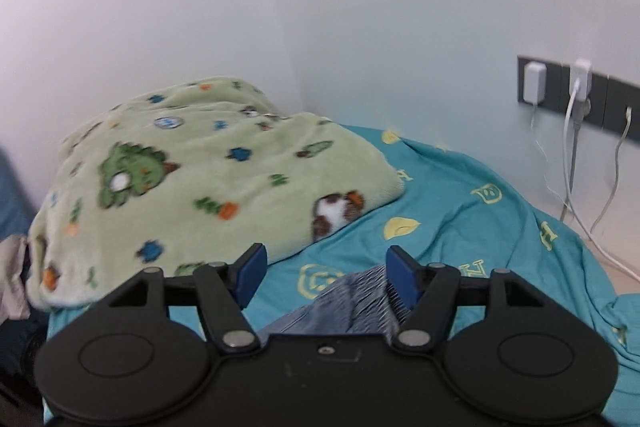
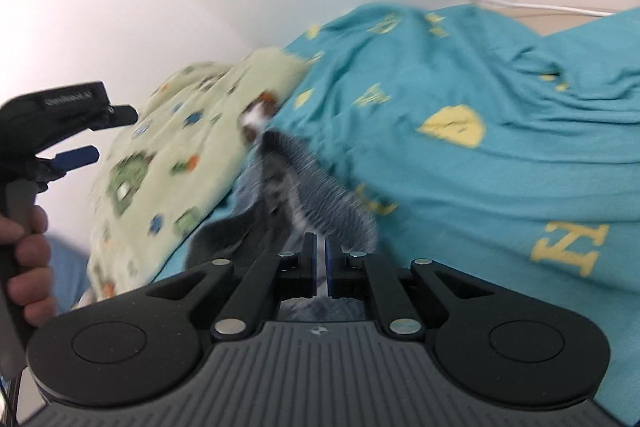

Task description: Fold clothes

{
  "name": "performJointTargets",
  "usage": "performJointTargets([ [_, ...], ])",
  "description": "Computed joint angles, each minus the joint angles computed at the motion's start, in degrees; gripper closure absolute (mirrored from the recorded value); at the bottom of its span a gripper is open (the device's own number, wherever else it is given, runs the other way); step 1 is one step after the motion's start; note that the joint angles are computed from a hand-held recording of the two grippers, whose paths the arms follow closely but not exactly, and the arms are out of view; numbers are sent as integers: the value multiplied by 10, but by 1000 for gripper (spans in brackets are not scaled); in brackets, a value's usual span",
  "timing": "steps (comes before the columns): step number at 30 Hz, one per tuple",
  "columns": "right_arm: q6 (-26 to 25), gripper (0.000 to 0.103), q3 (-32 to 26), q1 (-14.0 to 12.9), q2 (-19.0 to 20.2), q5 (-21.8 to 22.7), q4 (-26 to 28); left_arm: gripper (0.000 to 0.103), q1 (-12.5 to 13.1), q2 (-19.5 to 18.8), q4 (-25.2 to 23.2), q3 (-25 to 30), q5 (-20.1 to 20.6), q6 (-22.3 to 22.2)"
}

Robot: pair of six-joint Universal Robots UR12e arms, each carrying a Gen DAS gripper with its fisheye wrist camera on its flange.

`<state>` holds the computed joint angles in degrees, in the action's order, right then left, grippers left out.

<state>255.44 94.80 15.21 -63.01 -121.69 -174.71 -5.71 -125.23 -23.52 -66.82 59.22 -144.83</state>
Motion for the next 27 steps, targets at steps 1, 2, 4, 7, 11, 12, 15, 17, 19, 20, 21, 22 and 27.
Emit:
performJointTargets([
  [1, -17, 97, -2, 1, 0, 8, -3, 40, 9, 8, 1, -11, -6, -10],
  [2, -34, 97, -5, 2, 1, 17, -6, 40, 17, 16, 4, -22, -8, -15],
  [4, -53, 97, -8, 5, 2, 27, -14, 40, 33, 29, 7, -41, -11, -21],
  [7, -78, 97, -13, 8, 3, 46, -21, 40, 58, 45, 14, -68, -11, -33],
  [11, -112, 96, -23, 12, 8, 67, -26, 40, 87, 58, 25, -96, -3, -62],
  [12, -122, 96, -27, 13, 9, 71, -24, 40, 94, 61, 24, -101, -2, -71],
  [15, -145, 95, -37, 14, 17, 95, -38, 40, 115, 67, 25, -116, -4, -96],
  [17, -164, 93, -45, 16, 21, 105, -37, 40, 131, 69, -1, -118, -17, -117],
  [19, -167, 93, -51, 16, 25, 119, -35, 40, 146, 67, -30, -116, -32, -135],
  [20, -164, 92, -53, 15, 27, 127, -38, 40, 153, 65, -36, -115, -33, -144],
  [21, -159, 92, -55, 14, 30, 136, -42, 40, 159, 63, -41, -114, -33, -154],
  [22, -153, 90, -56, 12, 33, 145, -45, 40, 165, 61, -47, -113, -33, -163],
  [27, -116, 77, -69, 7, 45, 170, -37, 39, 188, 45, -75, -103, -44, -218],
])
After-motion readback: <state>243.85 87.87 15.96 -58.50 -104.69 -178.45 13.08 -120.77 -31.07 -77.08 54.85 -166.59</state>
